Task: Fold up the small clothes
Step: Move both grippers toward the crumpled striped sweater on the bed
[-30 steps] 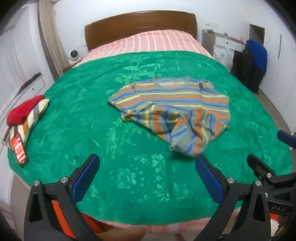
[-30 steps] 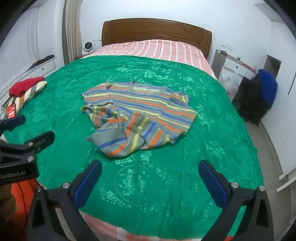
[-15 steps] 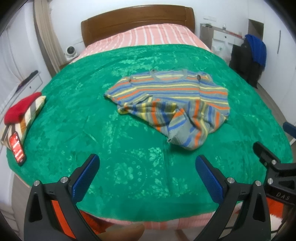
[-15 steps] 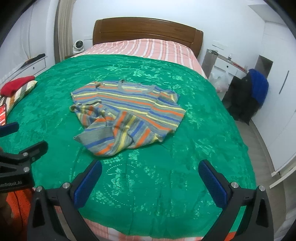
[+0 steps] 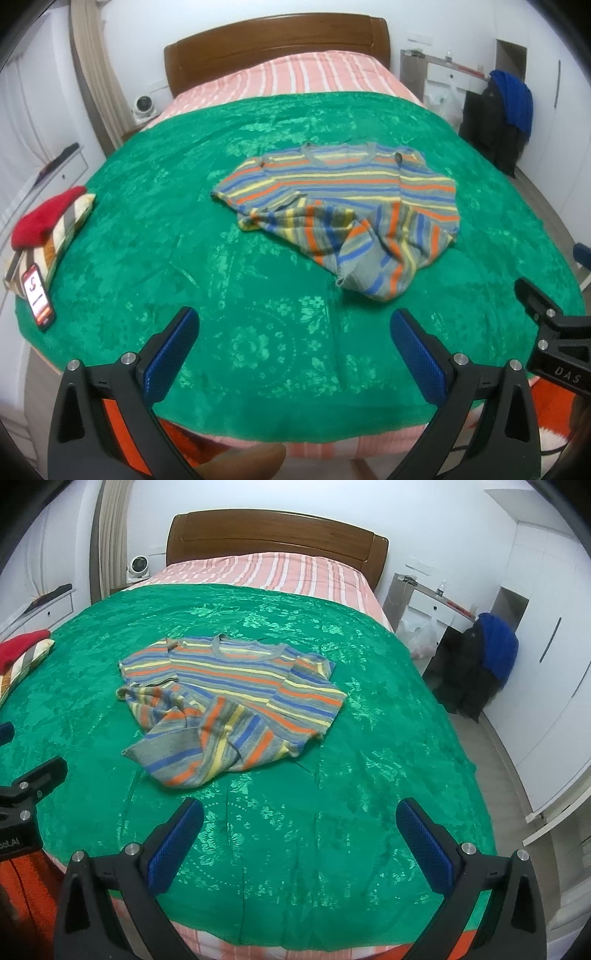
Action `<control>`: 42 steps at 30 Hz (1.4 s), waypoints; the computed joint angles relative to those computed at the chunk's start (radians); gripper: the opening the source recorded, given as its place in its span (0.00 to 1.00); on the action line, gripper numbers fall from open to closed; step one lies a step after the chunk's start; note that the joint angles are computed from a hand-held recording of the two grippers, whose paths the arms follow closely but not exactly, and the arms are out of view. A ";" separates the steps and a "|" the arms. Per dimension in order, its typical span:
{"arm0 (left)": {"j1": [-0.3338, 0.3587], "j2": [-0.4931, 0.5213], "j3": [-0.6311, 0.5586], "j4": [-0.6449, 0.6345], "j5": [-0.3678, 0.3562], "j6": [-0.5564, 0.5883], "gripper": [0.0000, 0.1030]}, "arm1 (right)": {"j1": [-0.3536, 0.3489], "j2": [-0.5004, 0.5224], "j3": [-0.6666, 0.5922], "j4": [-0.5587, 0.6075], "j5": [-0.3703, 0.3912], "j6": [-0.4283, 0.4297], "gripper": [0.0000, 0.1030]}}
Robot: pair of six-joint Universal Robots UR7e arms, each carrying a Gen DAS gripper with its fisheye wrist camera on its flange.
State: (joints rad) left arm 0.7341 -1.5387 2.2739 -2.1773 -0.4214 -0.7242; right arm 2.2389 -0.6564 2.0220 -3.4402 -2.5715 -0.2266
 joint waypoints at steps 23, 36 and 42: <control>0.006 -0.005 0.000 0.024 0.011 -0.003 1.00 | -0.007 -0.028 -0.001 0.077 -0.023 0.063 1.00; 0.013 -0.008 -0.007 0.054 0.012 -0.020 1.00 | -0.011 -0.039 -0.001 0.131 -0.019 0.099 1.00; 0.016 -0.008 -0.010 0.062 0.011 -0.024 1.00 | -0.013 -0.039 0.000 0.134 -0.020 0.101 1.00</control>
State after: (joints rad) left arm 0.7497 -1.5463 2.2643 -2.1150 -0.4102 -0.7485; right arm 2.2261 -0.6950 2.0216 -3.3062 -2.5911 -0.1259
